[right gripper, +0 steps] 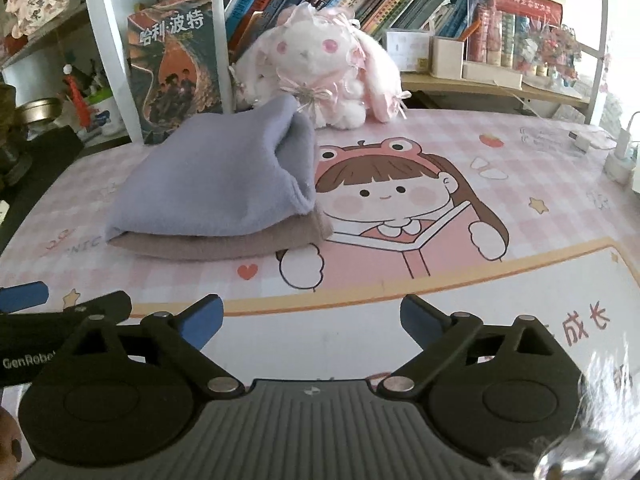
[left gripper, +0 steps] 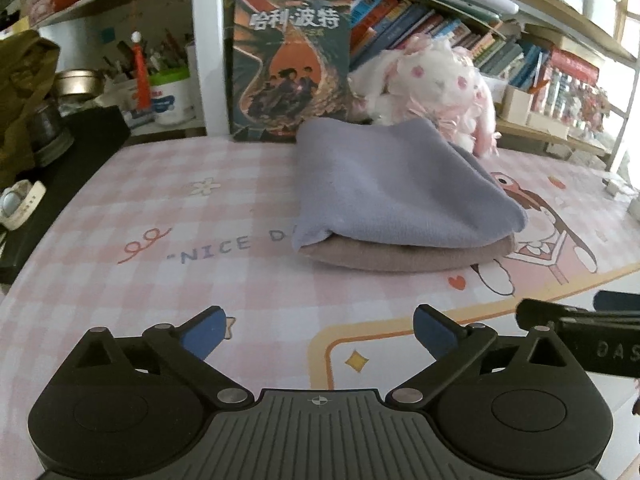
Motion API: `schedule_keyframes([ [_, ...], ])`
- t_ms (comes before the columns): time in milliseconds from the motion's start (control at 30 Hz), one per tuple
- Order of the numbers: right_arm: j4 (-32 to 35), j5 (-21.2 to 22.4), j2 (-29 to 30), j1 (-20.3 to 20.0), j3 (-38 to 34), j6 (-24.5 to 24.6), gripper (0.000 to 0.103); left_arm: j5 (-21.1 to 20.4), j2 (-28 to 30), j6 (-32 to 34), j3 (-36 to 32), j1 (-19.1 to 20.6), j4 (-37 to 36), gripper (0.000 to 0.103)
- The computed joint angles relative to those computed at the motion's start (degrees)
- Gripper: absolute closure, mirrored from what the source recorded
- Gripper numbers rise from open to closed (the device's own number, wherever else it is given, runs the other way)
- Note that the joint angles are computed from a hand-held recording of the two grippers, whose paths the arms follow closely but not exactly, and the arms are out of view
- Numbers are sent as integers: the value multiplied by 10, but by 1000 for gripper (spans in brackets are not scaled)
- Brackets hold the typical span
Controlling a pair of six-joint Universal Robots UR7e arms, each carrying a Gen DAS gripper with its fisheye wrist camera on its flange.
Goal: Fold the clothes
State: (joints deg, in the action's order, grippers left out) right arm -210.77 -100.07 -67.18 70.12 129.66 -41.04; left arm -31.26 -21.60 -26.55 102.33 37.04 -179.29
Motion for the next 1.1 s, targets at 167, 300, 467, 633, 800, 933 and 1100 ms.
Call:
schedule_keyframes([
  [167, -30, -2, 8, 1, 8, -21, 7, 3, -4, -8, 6, 0, 2, 2],
  [300, -41, -12, 12, 2, 8, -20, 5, 0, -6, -10, 7, -1, 11, 2],
  [467, -44, -15, 12, 2, 9, -20, 5, -1, -5, -8, 8, -2, 12, 1],
  [633, -46, -18, 12, 3, 10, -21, 5, 0, -5, -4, 9, -3, 9, 0],
  [800, -44, -18, 12, 3, 13, -25, 5, -3, -6, 0, 9, -3, 6, 0],
  [933, -40, -20, 12, 4, 11, -26, 5, -7, -6, 1, 10, -3, 8, 0],
  [1100, -40, -23, 12, 5, 11, -24, 4, -7, -7, 0, 11, -4, 12, 0],
])
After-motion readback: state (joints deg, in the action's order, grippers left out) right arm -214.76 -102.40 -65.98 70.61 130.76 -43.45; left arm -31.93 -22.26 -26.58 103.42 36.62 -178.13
